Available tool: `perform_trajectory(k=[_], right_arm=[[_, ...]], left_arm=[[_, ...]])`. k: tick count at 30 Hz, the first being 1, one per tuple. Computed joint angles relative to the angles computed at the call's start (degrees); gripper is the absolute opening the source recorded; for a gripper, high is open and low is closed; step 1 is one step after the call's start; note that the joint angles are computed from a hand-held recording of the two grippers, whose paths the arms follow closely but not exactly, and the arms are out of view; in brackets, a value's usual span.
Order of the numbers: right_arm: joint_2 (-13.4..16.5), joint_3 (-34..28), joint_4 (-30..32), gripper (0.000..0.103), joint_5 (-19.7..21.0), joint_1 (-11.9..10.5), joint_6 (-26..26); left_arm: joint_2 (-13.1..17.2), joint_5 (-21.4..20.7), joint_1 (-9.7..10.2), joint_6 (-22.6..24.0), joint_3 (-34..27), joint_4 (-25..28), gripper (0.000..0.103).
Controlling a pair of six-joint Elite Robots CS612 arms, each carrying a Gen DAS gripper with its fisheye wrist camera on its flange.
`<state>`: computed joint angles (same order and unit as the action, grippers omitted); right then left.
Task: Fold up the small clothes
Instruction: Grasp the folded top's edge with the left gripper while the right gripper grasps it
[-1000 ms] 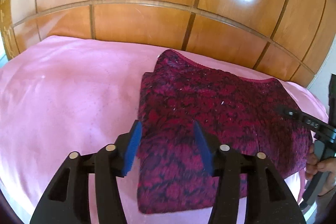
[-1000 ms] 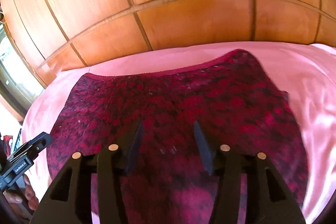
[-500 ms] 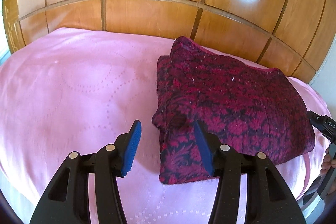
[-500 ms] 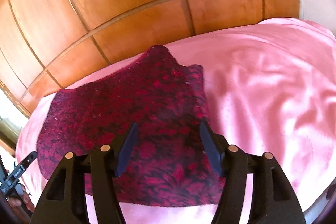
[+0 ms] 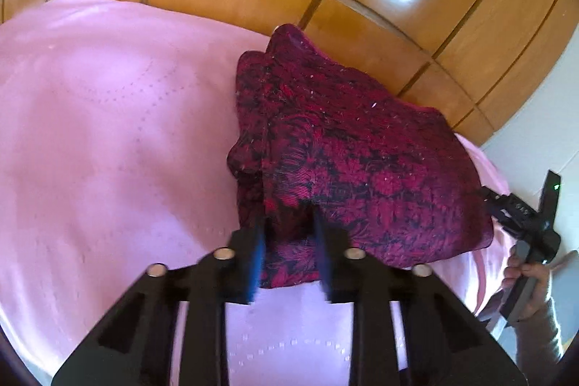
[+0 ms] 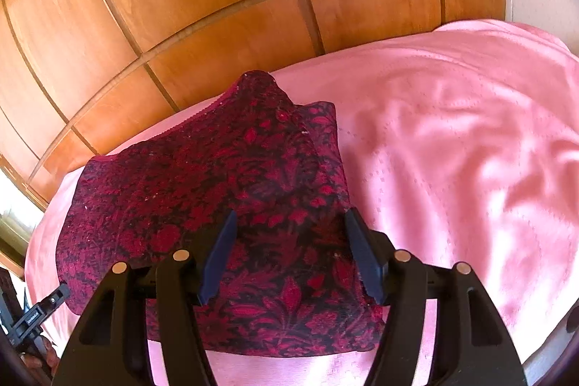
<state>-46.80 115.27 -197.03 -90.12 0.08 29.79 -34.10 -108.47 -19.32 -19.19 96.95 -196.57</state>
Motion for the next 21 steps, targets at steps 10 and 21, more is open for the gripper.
perform_trajectory(k=[10,21], right_arm=[[1.1,0.5,-0.8,0.062,3.5,-1.2,1.9],[0.5,0.0,0.3,0.023,1.1,0.3,-6.7]], left_arm=[[0.7,0.3,0.32,-2.9,-2.5,5.7,0.014],[-2.0,6.7,-2.56,3.5,1.6,-7.3,0.016]])
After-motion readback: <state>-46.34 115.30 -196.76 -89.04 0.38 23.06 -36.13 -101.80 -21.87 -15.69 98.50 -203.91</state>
